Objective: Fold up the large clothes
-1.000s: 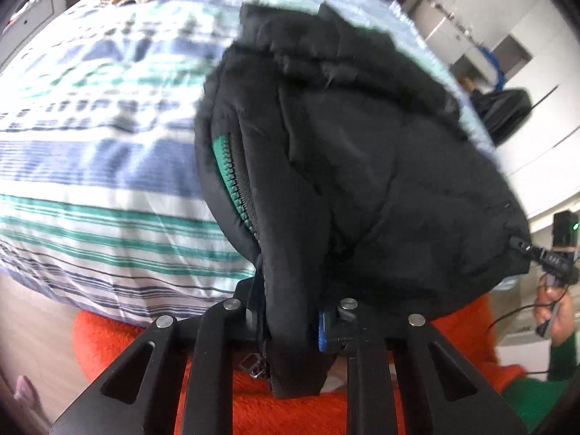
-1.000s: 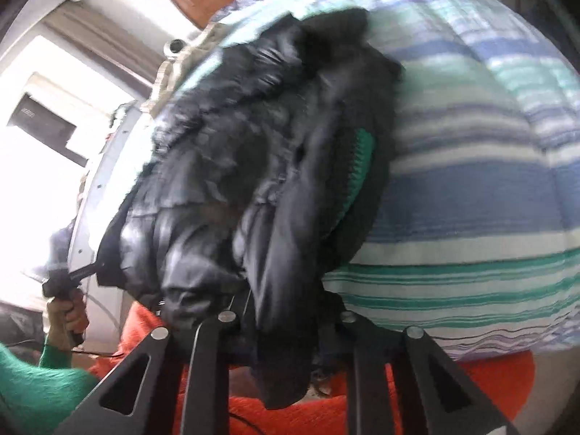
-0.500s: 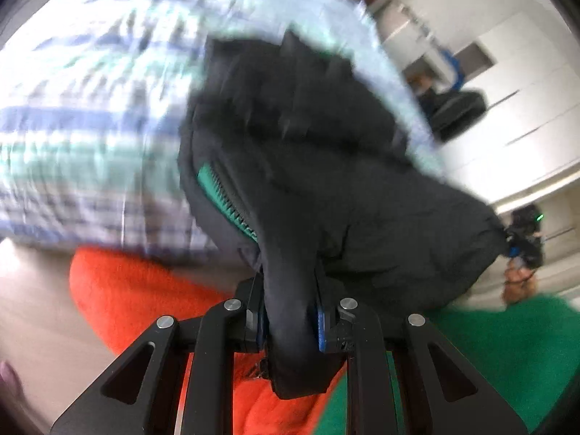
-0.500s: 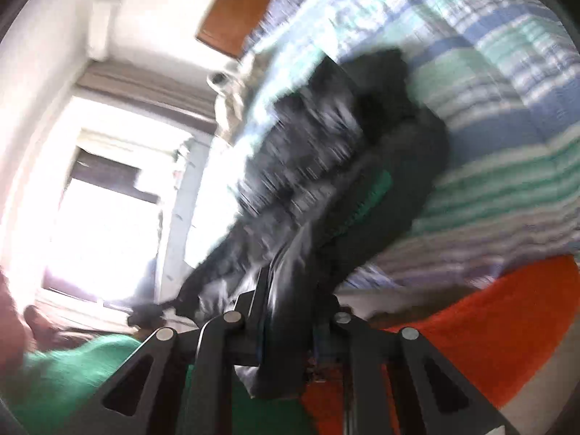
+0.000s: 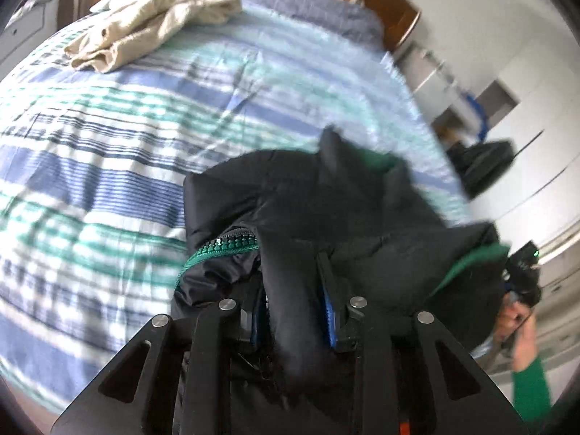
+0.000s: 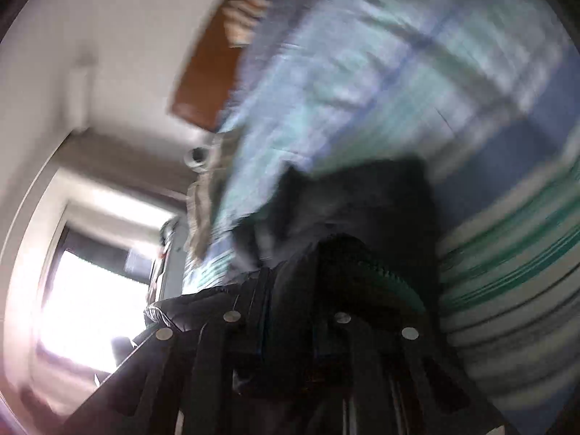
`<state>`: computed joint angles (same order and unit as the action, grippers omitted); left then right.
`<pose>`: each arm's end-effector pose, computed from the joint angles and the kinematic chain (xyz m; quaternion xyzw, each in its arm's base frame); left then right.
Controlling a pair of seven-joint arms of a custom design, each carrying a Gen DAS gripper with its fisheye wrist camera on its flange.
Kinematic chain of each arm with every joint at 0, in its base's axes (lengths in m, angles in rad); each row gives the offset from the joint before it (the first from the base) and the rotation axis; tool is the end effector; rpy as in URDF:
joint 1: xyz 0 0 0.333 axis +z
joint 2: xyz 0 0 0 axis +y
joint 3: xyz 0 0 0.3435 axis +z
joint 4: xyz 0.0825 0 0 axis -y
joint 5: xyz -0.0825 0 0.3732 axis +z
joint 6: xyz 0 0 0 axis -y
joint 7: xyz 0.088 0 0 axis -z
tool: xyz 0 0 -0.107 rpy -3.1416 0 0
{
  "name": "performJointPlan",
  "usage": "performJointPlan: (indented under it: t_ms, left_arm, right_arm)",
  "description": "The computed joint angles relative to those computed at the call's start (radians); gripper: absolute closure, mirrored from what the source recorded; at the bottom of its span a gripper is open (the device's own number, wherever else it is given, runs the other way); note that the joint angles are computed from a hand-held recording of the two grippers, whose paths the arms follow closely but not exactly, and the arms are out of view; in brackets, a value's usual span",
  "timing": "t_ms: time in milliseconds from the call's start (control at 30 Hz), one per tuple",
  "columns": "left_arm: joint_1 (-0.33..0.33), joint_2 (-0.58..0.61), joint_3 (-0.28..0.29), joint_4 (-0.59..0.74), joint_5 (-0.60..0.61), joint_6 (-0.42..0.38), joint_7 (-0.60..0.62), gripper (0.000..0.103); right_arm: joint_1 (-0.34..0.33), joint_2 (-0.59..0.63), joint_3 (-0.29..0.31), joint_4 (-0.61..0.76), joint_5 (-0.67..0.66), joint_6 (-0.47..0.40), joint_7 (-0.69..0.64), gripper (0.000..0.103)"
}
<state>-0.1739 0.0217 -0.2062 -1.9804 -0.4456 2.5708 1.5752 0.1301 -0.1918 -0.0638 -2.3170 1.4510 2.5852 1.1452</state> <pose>0.5550 -0.2131 0.5496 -0.6437 0.6945 -0.3211 0.0143 0.4944 0.0134 0.4887 -0.3817 0.7756 0.1324 0.4850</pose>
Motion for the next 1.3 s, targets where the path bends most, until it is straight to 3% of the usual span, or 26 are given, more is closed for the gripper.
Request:
performJointPlan:
  t_ms: [33,100,167,200,233,300,367,433,500,567,633,700,767,867,900,933,1000,1033,1167,1233,1300]
  left_arm:
    - [0.000,0.009,0.000,0.012,0.012,-0.017,-0.004,0.075]
    - [0.019,0.023,0.006,0.060,-0.081,-0.095,0.046,0.072]
    - [0.049,0.031,0.015,0.116,-0.200,-0.208,0.100,0.062]
    - [0.064,0.029,0.021,0.135,-0.246,-0.267,0.122,0.054]
    - [0.074,0.029,0.025,0.150,-0.282,-0.313,0.143,0.047]
    - [0.083,0.024,0.027,0.156,-0.312,-0.338,0.179,0.040]
    - [0.071,0.017,0.021,0.151,-0.252,-0.318,0.168,0.036]
    - [0.062,-0.007,0.020,0.118,-0.194,-0.265,0.158,0.011]
    - [0.054,-0.027,0.024,0.083,-0.128,-0.204,0.151,0.008]
    - [0.056,-0.030,0.036,0.079,-0.127,-0.213,0.162,0.008]
    - [0.055,-0.029,0.039,0.068,-0.120,-0.189,0.165,0.005]
    - [0.043,-0.004,0.029,0.070,-0.034,-0.169,0.181,0.003]
    - [0.028,0.043,0.015,0.095,0.066,-0.186,0.174,0.004]
    - [-0.003,0.133,0.006,0.141,0.262,-0.176,-0.011,0.006]
    - [0.002,0.139,-0.003,0.134,0.246,-0.149,-0.029,0.024]
    - [0.009,0.132,-0.012,0.120,0.217,-0.119,-0.042,0.051]
    - [0.004,0.101,-0.012,0.087,0.248,-0.060,-0.111,0.083]
    - [0.000,0.068,-0.013,0.059,0.273,-0.007,-0.133,0.089]
    - [-0.016,0.022,-0.017,0.060,0.349,0.109,-0.163,0.090]
    - [-0.036,0.049,-0.004,0.105,0.519,0.167,-0.308,0.090]
    - [-0.058,0.095,0.022,0.155,0.706,0.175,-0.483,0.090]
  right_arm:
    - [0.000,0.019,-0.009,0.003,0.042,-0.016,-0.010,0.083]
    - [-0.010,0.041,-0.019,0.008,0.102,-0.052,-0.003,0.081]
    - [-0.028,0.044,-0.031,0.021,0.116,-0.119,0.022,0.067]
    - [-0.035,0.044,-0.035,0.030,0.125,-0.149,0.027,0.049]
    - [-0.042,0.043,-0.039,0.040,0.143,-0.176,0.022,0.021]
    - [-0.057,0.024,-0.039,0.050,0.143,-0.189,0.026,0.000]
    - [-0.067,0.000,-0.042,0.064,0.098,-0.202,0.035,0.000]
    - [-0.073,-0.033,-0.032,0.071,-0.011,-0.182,0.041,0.000]
    - [-0.076,-0.044,0.005,0.101,-0.266,-0.123,0.102,0.000]
    - [-0.070,-0.039,0.032,0.121,-0.476,-0.085,0.152,0.000]
    - [-0.056,-0.020,0.044,0.139,-0.617,-0.061,0.168,0.000]
    - [-0.049,0.020,0.065,0.169,-0.795,-0.050,0.199,0.000]
    - [-0.033,0.081,0.066,0.202,-0.887,-0.058,0.200,0.000]
    - [-0.017,0.170,0.080,0.251,-1.065,-0.075,0.336,0.007]
    - [-0.009,0.175,0.083,0.251,-1.120,-0.063,0.389,0.032]
    - [-0.001,0.161,0.084,0.236,-1.152,-0.038,0.421,0.064]
    - [0.006,0.099,0.096,0.191,-1.282,0.020,0.525,0.085]
    - [0.005,0.080,0.102,0.185,-1.328,0.036,0.552,0.087]
    - [-0.023,0.029,0.106,0.207,-1.419,0.115,0.635,0.089]
    - [-0.050,0.046,0.120,0.251,-1.481,0.156,0.711,0.089]
    - [-0.065,0.090,0.129,0.297,-1.546,0.179,0.793,0.089]
